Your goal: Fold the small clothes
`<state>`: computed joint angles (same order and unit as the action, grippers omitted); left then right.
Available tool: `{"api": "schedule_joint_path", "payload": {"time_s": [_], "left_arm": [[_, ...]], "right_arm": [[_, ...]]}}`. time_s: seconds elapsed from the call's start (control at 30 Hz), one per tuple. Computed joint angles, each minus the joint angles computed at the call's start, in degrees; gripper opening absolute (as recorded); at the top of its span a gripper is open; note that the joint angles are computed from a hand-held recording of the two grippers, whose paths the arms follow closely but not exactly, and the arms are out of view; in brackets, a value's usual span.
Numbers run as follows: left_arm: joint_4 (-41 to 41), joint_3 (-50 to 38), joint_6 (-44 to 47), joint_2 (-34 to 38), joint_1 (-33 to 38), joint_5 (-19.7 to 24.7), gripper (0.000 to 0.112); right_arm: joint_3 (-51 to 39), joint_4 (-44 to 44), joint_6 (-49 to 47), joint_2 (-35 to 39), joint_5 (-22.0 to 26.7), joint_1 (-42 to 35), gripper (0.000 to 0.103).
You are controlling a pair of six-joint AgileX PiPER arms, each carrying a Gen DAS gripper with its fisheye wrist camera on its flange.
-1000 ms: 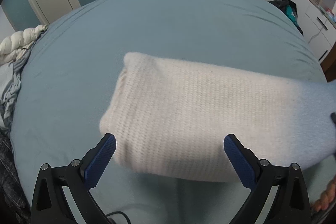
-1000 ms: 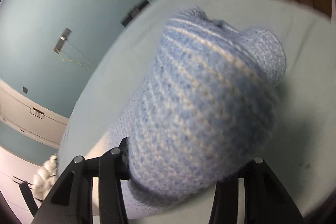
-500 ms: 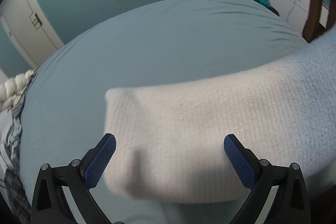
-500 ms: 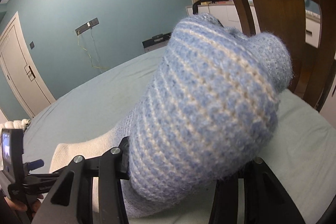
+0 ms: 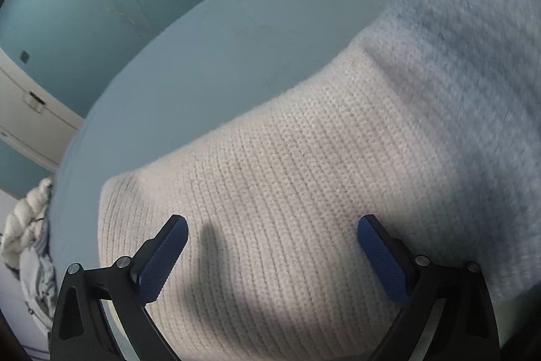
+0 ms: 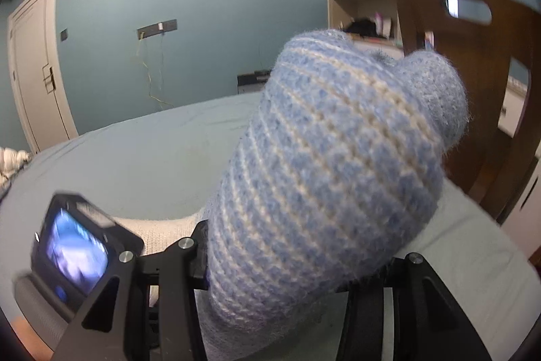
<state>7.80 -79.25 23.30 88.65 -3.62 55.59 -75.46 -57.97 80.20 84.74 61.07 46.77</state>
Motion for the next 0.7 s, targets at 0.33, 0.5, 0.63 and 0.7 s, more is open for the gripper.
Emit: {"api": "schedule_joint_path", "payload": {"time_s": [0.33,0.5,0.63,0.7], "left_arm": [[2.92,-16.57,-11.42,11.92,-4.58,2.08,0.103],[2.65,-16.30,-12.41,14.60,-5.83,2.62,0.103],[-2.63,-21.66,-7.14,16.10,-2.46,8.23,0.102],[-2.44,-24.07,-8.35,16.48,-1.62,11.05,0.102]], "right_arm": [[0.61,-6.98,0.11,0.98,3.35,3.20,0.040],[-1.54,-7.89,-4.11,5.05,5.35,4.25,0.040],[-1.78,-11.22,-4.07,6.30,7.05,5.88,0.040],[-1.37,-11.90,-3.96,5.78,7.65,6.64,0.040]]}}
